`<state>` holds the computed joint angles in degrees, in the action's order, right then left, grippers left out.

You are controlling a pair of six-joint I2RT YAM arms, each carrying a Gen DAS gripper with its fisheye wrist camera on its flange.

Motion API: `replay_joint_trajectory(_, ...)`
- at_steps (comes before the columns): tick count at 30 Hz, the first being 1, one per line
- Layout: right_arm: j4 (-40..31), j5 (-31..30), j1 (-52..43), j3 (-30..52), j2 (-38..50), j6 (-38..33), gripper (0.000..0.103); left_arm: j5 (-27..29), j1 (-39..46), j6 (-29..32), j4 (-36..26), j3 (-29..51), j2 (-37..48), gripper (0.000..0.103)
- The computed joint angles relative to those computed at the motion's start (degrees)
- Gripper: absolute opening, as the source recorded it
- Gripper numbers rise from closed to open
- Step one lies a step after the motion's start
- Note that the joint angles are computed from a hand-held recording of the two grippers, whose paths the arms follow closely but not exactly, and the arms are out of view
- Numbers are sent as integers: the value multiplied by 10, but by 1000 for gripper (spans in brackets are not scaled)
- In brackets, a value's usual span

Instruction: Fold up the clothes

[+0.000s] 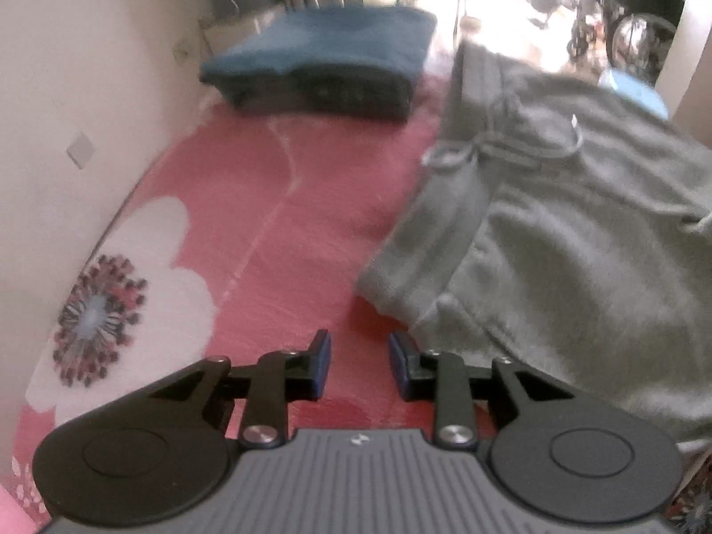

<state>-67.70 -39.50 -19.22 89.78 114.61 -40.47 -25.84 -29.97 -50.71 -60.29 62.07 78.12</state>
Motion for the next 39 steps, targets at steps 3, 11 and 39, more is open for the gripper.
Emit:
replay_joint_trajectory(3,14,33,7,-12,11,34,19,-3,-10,17,29,18,8,28)
replay_joint_trajectory(11,-46,-3,-33,15,14,20,19,57,-37,139,135,142,170,28)
replay_joint_trajectory(39,-111,22,-417,463,236,245,47,174,-101,422,124,549,473,48)
